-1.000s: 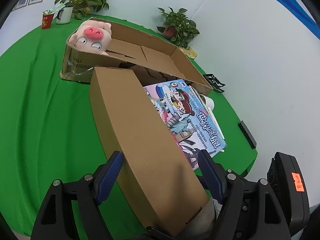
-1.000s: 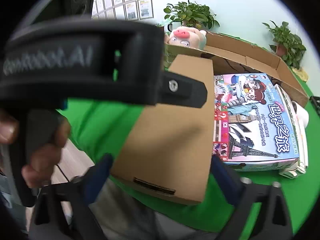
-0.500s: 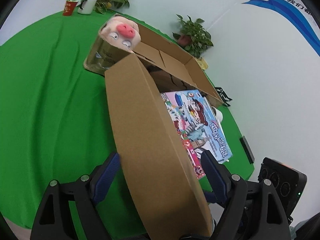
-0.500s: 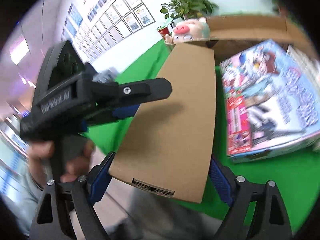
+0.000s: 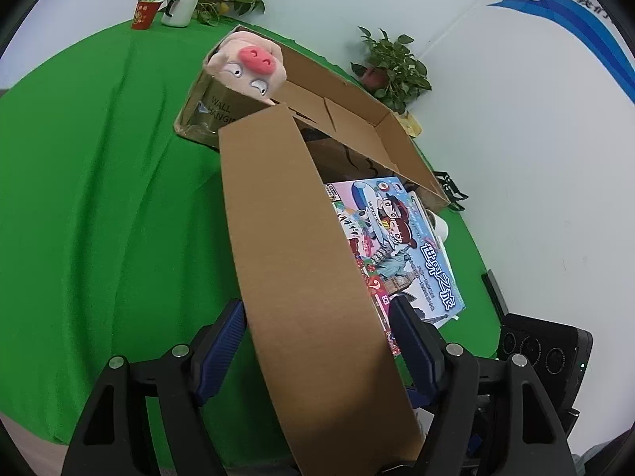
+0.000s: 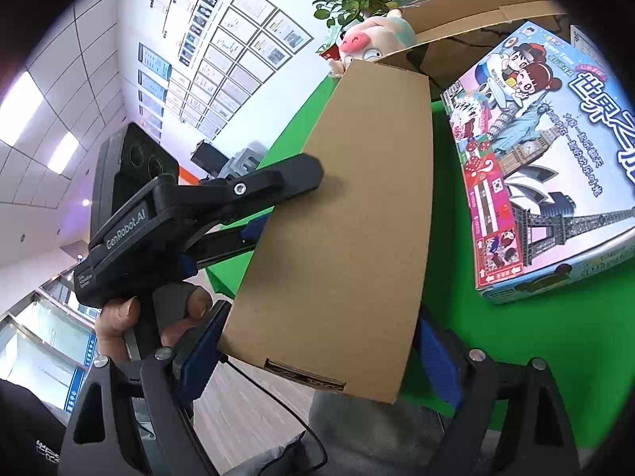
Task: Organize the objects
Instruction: 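Grasp the cardboard insert with both grippers and flip it open side up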
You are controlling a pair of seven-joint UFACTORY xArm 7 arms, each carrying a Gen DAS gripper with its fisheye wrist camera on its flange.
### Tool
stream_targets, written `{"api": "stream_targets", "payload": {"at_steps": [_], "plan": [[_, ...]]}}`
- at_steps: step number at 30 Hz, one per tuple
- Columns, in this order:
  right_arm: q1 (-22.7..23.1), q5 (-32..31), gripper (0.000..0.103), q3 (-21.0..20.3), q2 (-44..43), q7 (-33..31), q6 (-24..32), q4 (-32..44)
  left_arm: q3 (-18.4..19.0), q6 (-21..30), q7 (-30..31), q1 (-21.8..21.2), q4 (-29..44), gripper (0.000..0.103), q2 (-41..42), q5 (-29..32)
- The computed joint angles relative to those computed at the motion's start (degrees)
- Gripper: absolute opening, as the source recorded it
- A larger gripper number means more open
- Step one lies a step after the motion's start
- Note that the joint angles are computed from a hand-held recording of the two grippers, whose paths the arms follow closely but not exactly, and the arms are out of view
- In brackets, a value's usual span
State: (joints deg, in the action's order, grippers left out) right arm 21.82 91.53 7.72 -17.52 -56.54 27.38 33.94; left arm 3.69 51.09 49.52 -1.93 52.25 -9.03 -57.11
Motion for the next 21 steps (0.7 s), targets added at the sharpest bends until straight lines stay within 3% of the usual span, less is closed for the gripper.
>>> {"api": "stream_targets", "payload": {"at_steps": [3, 6, 10, 14, 18, 21], "plan": [[0.2, -3.1, 0.091, 1.0, 0.2, 1.8, -2.7, 0.4, -0.5, -0.8, -1.2, -0.4, -0.1, 0.067, -0.7, 1.1], [1.3, -8.1, 0.099, 2.9, -1.6, 6.1, -9.7, -0.8, -0.7, -1.2, -1.6, -1.1, -0.4, 0.067, -1.6, 1.2], [1.4, -20.2, 0.102, 6.4, -4.7, 16.0, -18.8, -3.8, -0.8, -1.6, -1.5, -2.3, -0.7, 0.064, -2.6, 0.5], [1.5, -27.8, 0.102, 7.8, -7.0, 20.5, -22.2, -5.4, -0.8, -0.4, -0.7, -3.5, -0.2, 0.047, -2.5, -0.8], [-0.9, -37.0, 0.101, 10.3, -7.2, 25.9, -22.7, -6.0, -0.9, 0.9, 0.3, -4.1, 0.0, 0.042, -2.1, -1.7], [-5.3, -44.2, 0.092, 13.4, -4.1, 32.7, -22.3, -4.2, -0.9, 1.5, 0.8, -4.1, 0.1, 0.04, -1.9, -2.3]]}}
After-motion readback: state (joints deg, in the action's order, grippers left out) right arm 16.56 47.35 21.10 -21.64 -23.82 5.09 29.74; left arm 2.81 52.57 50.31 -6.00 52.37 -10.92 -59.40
